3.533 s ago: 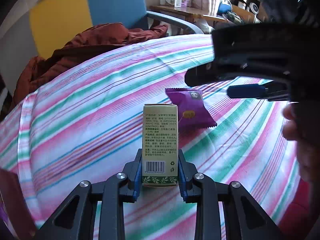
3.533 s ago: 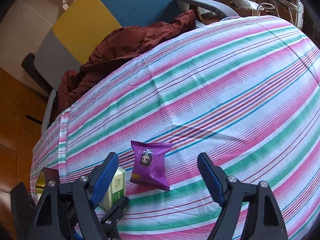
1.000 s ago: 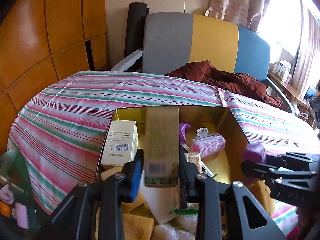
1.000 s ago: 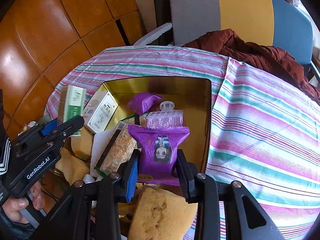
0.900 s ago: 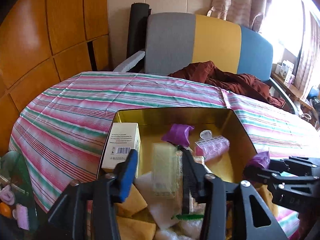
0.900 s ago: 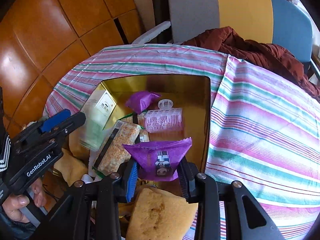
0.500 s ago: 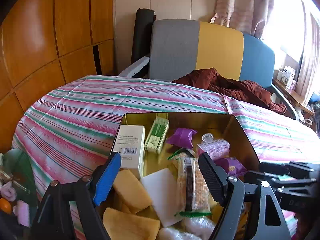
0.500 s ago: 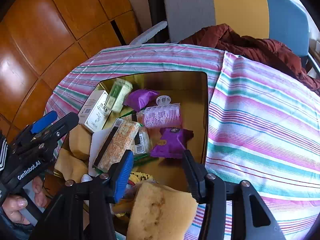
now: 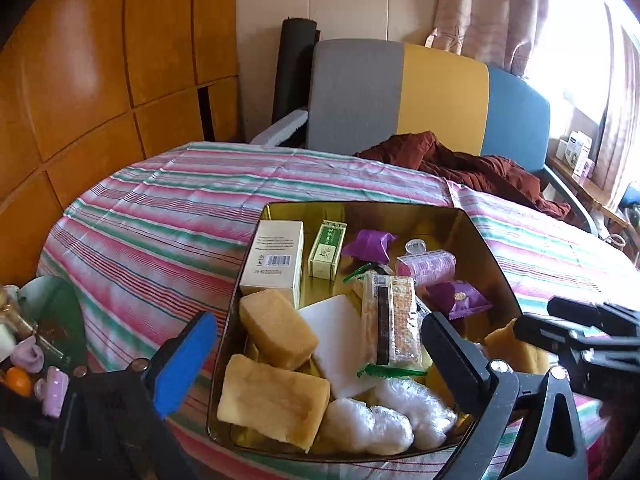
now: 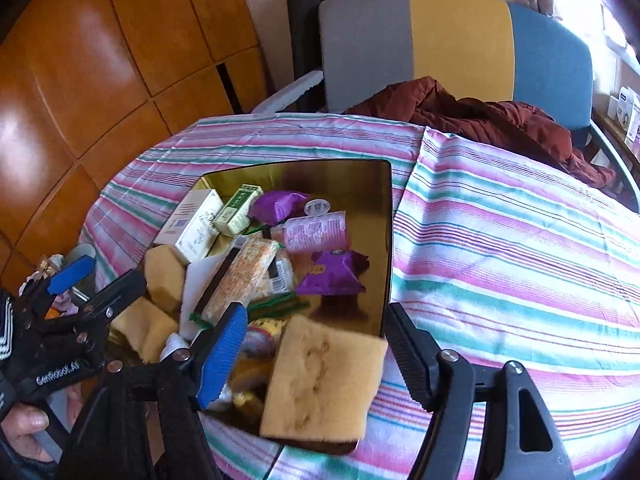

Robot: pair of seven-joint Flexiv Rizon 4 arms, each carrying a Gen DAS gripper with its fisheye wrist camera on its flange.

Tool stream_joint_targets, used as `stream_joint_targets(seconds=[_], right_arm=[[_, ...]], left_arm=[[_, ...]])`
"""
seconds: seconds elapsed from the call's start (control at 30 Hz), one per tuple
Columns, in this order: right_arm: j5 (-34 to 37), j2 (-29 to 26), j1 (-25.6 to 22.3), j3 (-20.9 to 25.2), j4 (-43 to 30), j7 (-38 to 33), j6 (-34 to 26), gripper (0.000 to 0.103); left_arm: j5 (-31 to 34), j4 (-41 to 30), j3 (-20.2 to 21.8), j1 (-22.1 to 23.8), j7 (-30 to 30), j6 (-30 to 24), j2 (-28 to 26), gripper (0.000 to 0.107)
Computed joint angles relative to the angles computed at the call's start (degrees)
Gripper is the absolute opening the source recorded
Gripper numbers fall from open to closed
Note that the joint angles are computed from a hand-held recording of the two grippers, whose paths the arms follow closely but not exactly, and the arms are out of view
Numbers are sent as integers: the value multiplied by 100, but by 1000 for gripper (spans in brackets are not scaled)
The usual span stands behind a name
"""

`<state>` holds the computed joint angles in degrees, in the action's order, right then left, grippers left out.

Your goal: Organize objects

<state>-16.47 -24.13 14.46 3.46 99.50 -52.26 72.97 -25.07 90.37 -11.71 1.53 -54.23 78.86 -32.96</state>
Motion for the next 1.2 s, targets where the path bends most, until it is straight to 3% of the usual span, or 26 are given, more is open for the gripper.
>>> stream_joint_targets(seconds=[0.2, 0.43, 0.63, 0.77, 0.9, 0.97, 1.1, 1.2], right_arm=[[851, -25, -374, 759, -22, -995, -44, 72], [645, -403, -19, 332, -403, -997, -441, 72], [686, -236, -22, 305, -214, -984, -197, 74], [9, 50, 436, -321, 219, -151, 207, 80], [-1875, 409, 1378, -1692, 816, 1782, 364, 81], [-2576, 504, 1567, -1999, 932, 2455, 294, 81], [-3046, 549, 1457, -1906, 931, 2853, 125, 81], [-3125, 522, 1273, -1654, 886, 2870, 55, 81]], left_arm=[[91, 111, 139, -90, -153, 75, 113, 103], [68, 175, 167, -47, -291, -109, 208, 103], [64, 217, 272, -80, -471, -150, 249, 103], [269, 235, 476, -216, -718, -140, 293, 103], [161, 538, 173, -22, -507, 173, 456, 103], [89, 676, 61, 47, -408, 299, 534, 103], [-221, 970, -317, 301, -61, 398, 711, 103], [-299, 1088, -281, 251, 22, 514, 775, 103]])
